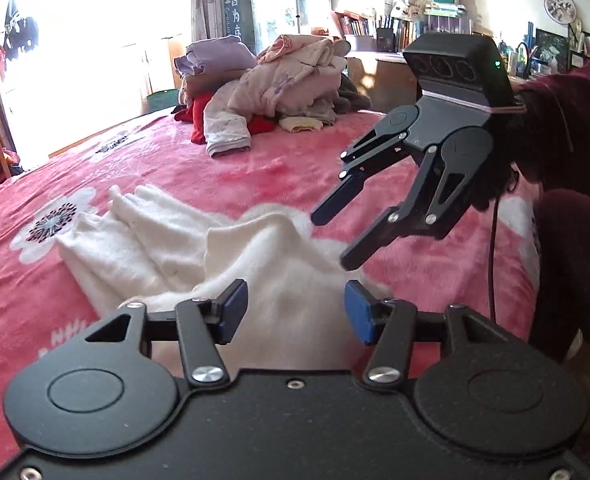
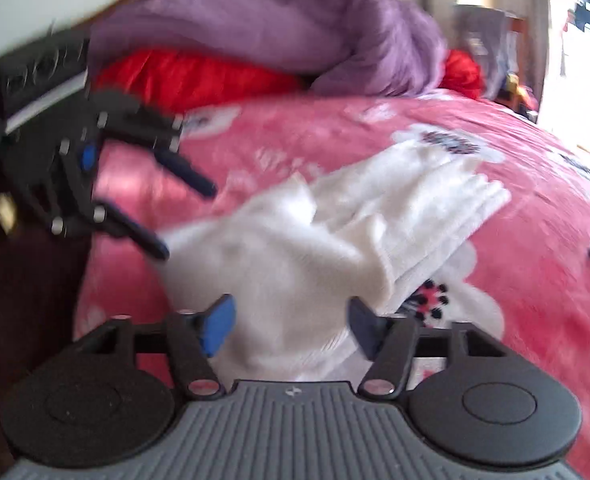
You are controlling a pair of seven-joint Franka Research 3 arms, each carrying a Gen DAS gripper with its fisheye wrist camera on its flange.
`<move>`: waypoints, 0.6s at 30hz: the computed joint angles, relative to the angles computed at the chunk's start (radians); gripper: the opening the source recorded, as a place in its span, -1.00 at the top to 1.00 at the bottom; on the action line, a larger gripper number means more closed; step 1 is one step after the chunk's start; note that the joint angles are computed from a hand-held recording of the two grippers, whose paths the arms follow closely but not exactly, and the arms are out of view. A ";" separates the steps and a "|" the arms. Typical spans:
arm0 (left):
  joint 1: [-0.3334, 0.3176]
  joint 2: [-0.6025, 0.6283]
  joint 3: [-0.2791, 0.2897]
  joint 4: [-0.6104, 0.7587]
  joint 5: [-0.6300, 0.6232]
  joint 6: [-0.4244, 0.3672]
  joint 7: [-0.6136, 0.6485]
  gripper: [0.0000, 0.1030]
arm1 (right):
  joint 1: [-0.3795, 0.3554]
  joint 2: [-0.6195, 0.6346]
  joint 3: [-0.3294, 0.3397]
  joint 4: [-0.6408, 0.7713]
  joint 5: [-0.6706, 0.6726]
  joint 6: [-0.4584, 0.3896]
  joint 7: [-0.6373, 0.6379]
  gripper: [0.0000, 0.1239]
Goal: Fold clothes
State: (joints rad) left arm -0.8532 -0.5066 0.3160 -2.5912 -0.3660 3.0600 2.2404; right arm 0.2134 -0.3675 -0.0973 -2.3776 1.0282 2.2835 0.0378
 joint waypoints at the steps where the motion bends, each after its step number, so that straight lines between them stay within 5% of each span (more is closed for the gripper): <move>1: 0.038 0.036 -0.039 0.016 0.025 -0.005 -0.016 0.05 | 0.004 -0.003 0.000 -0.005 0.017 0.008 -0.008 0.06; 4: 0.079 0.188 -0.060 0.112 -0.011 -0.059 -0.065 0.14 | 0.033 0.041 0.045 0.001 0.060 0.122 -0.021 0.09; 7: -0.017 0.289 0.048 0.180 -0.228 -0.043 0.055 -0.06 | 0.052 0.203 0.088 0.101 0.046 0.207 0.113 0.11; 10: -0.071 0.316 0.126 0.235 -0.424 -0.116 0.221 -0.16 | 0.045 0.265 0.098 0.150 0.035 0.208 0.177 0.11; 18: 0.093 0.201 -0.040 0.164 -0.349 -0.134 0.153 -0.18 | 0.049 0.209 0.105 0.133 0.049 0.229 0.168 0.10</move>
State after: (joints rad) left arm -0.7598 -0.3052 0.2759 -2.4272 -0.7152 2.9258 2.3936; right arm 0.2619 -0.1581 0.0079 -2.2447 1.0767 2.5129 0.2061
